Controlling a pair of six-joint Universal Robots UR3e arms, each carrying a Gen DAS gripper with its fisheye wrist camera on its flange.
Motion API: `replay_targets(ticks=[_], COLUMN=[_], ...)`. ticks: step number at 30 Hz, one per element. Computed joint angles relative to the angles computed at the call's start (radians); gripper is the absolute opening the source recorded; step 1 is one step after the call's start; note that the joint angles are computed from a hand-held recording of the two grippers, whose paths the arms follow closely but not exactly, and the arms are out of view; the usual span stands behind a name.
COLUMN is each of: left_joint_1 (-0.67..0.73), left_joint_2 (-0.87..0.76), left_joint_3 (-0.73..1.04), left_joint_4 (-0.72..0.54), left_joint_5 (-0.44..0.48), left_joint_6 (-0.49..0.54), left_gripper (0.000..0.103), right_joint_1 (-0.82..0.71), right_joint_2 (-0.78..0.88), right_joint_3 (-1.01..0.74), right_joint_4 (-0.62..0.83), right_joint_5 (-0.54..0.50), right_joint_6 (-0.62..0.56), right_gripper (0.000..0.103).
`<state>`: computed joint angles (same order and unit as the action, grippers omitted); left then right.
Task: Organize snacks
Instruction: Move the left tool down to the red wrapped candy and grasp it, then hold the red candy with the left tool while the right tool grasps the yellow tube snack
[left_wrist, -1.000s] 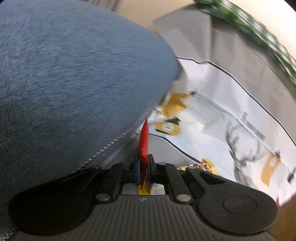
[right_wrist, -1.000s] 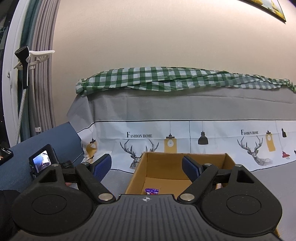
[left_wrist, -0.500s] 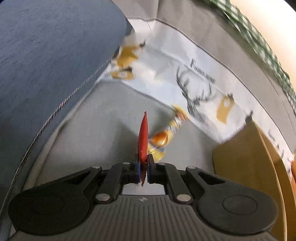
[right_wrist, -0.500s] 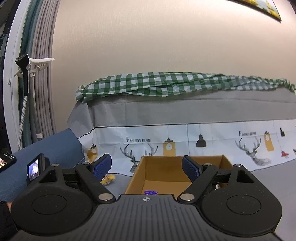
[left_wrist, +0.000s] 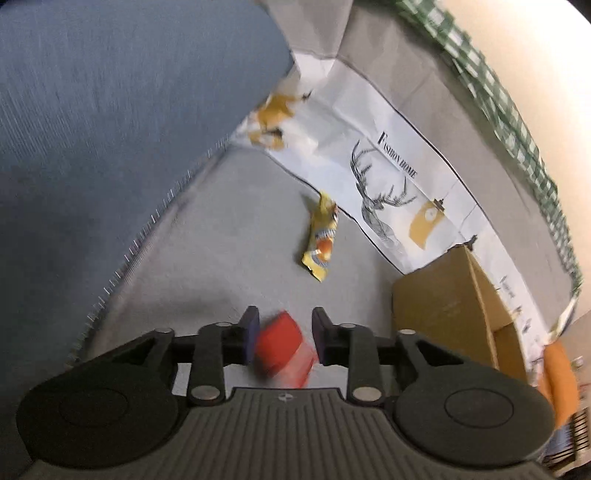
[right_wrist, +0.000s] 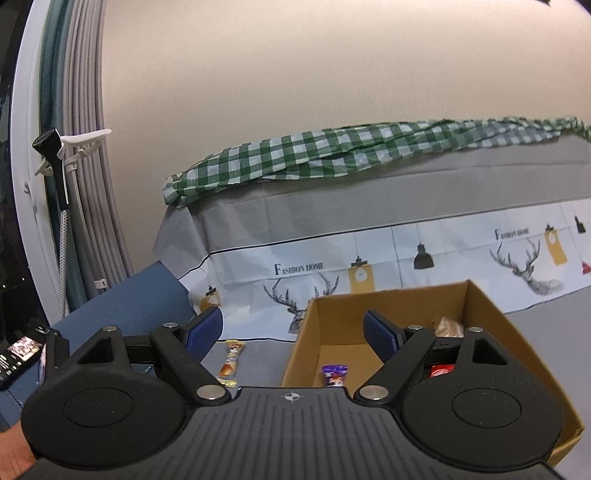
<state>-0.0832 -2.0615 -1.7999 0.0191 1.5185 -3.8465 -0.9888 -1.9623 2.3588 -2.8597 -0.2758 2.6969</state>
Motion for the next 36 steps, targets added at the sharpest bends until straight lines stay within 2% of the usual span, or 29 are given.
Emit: replay_targets(ticks=[2, 7, 8, 9, 12, 14, 16, 18, 20, 22, 25, 26, 27, 28, 29, 30, 32, 34, 36], left_joint_1=[-0.021, -0.091, -0.105, -0.114, -0.148, -0.159, -0.166, -0.183, -0.190, -0.189, -0.174, -0.165, -0.159, -0.155, -0.156, -0.157, -0.152, -0.145, -0.139], left_joint_2=[-0.007, -0.101, -0.130, -0.152, -0.218, -0.238, -0.247, -0.263, -0.270, -0.271, -0.274, -0.270, -0.264, -0.261, -0.261, -0.263, -0.261, -0.255, -0.251], left_joint_3=[0.035, 0.223, 0.275, 0.300, 0.403, 0.422, 0.427, 0.461, 0.469, 0.470, 0.475, 0.467, 0.461, 0.459, 0.463, 0.472, 0.472, 0.462, 0.457], left_joint_4=[-0.043, -0.228, -0.272, -0.296, -0.396, -0.401, -0.399, -0.427, -0.420, -0.414, -0.418, -0.417, -0.419, -0.421, -0.429, -0.445, -0.452, -0.451, -0.451], left_joint_5=[0.028, 0.114, 0.130, 0.140, 0.197, 0.216, 0.221, 0.258, 0.271, 0.286, 0.314, 0.318, 0.319, 0.323, 0.335, 0.355, 0.368, 0.373, 0.366], left_joint_6=[0.043, 0.168, 0.197, 0.221, 0.272, 0.293, 0.309, 0.327, 0.342, 0.326, 0.248, 0.217, 0.197, 0.183, 0.172, 0.162, 0.144, 0.127, 0.116], left_gripper=[0.038, 0.068, 0.078, 0.081, 0.081, 0.080, 0.076, 0.055, 0.048, 0.046, 0.046, 0.046, 0.046, 0.046, 0.047, 0.047, 0.047, 0.047, 0.047], right_joint_1=[0.016, 0.049, 0.052, 0.055, 0.056, 0.057, 0.062, 0.074, 0.089, 0.109, 0.141, 0.160, 0.181, 0.202, 0.227, 0.259, 0.338, 0.435, 0.541], right_joint_2=[0.007, 0.000, -0.009, -0.018, -0.059, -0.072, -0.073, -0.063, -0.049, -0.036, -0.014, 0.008, 0.030, 0.052, 0.081, 0.117, 0.204, 0.302, 0.409], right_joint_3=[-0.012, -0.039, -0.037, -0.037, -0.037, -0.034, -0.040, -0.051, -0.067, -0.078, -0.099, -0.112, -0.136, -0.164, -0.199, -0.239, -0.320, -0.424, -0.571], right_joint_4=[0.026, 0.149, 0.166, 0.191, 0.298, 0.318, 0.333, 0.339, 0.342, 0.335, 0.337, 0.318, 0.332, 0.356, 0.387, 0.403, 0.345, 0.288, 0.311], right_joint_5=[-0.008, -0.016, -0.015, -0.014, -0.005, -0.006, -0.013, -0.028, -0.045, -0.063, -0.084, -0.098, -0.110, -0.121, -0.132, -0.151, -0.211, -0.283, -0.355], right_joint_6=[0.006, -0.024, -0.034, -0.050, -0.136, -0.165, -0.183, -0.190, -0.192, -0.187, -0.193, -0.184, -0.187, -0.192, -0.198, -0.187, -0.092, 0.009, 0.079], right_gripper=[0.085, 0.085, 0.085, 0.085, 0.085, 0.085, 0.085, 0.085, 0.085, 0.085, 0.084, 0.077, 0.064, 0.056, 0.038, 0.025, 0.021, 0.021, 0.023])
